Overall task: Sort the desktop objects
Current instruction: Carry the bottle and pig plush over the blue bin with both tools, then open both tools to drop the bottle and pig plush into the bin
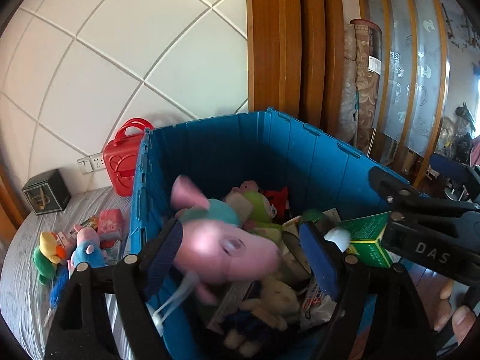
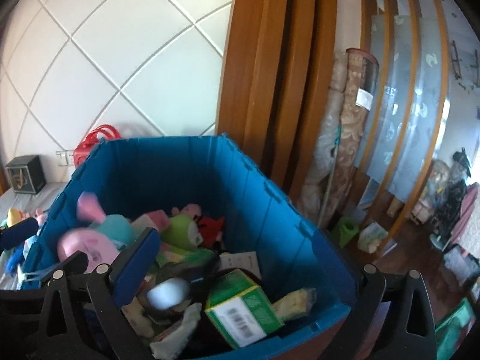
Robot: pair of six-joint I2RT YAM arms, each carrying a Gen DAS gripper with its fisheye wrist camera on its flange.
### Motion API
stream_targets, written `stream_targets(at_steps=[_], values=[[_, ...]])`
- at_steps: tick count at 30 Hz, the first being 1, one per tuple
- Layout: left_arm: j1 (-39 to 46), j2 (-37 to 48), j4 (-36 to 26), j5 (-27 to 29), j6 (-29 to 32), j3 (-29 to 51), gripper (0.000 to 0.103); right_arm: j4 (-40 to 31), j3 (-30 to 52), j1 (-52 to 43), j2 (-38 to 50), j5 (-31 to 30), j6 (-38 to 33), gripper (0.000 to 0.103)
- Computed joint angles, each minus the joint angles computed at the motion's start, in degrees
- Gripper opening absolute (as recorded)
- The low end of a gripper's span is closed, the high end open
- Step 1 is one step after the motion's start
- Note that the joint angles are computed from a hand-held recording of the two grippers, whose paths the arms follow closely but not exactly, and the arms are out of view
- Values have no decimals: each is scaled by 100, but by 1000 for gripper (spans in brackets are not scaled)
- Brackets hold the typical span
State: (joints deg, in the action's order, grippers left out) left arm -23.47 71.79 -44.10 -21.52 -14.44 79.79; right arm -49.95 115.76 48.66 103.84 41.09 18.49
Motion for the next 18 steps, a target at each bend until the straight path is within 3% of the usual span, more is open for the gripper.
stream_targets(at_steps=[11,18], values=[[-111,-585,-283,-49,-305,-307,80,85,-762,302,-812,81,196,103],[-421,-942,-528,-506,-494,-457,80,52,-1342,581,-1112,66,567,103]])
